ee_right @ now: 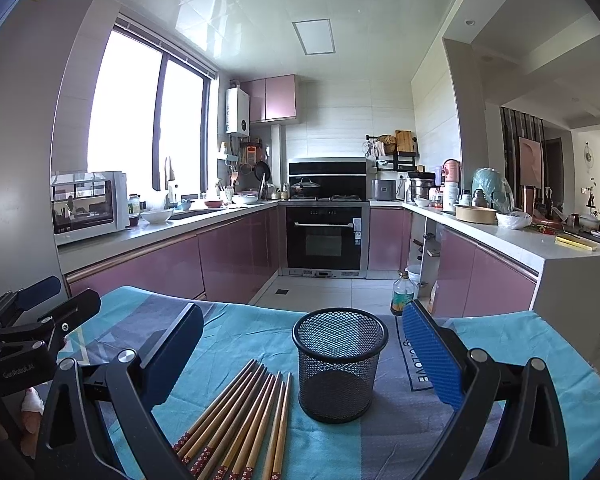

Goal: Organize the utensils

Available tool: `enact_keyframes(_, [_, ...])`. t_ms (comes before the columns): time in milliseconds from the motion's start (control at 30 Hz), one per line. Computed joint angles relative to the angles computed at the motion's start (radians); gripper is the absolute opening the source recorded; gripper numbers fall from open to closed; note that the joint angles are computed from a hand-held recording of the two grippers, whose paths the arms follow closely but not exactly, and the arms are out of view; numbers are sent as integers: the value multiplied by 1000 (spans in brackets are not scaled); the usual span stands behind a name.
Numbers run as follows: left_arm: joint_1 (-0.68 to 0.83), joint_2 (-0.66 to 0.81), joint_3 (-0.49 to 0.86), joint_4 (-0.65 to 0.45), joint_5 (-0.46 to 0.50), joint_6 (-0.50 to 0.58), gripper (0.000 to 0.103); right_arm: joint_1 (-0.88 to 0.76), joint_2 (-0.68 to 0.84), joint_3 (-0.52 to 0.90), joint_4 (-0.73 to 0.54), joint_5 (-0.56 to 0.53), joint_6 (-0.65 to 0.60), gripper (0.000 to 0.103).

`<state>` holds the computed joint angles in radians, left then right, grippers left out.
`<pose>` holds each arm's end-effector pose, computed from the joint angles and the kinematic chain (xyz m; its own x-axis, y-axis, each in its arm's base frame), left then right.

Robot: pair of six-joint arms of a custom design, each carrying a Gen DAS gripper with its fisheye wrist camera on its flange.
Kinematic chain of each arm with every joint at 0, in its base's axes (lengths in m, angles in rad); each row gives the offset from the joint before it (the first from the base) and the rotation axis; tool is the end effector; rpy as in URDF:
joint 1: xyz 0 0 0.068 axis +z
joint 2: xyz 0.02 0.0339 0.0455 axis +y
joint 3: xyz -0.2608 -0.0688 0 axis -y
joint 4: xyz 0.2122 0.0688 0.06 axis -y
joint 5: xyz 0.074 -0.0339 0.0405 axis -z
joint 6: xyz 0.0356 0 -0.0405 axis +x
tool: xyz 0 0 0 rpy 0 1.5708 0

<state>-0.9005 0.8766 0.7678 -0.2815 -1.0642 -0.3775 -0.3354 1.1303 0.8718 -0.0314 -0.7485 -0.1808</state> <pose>0.1207 -0.1021 0.3158 -0.1747 -0.0675 -0.9823 -0.2006 0.9792 -0.0316 0.2206 -0.0512 0.3246 -0.1982 -0.0705 -0.9776 -0.4171 0.9087 0.0191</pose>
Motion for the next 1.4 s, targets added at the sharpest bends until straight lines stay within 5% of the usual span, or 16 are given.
enact_keyframes(1400, [-8, -6, -4, -11, 3, -13, 97, 5, 4, -25, 40, 8, 14, 96])
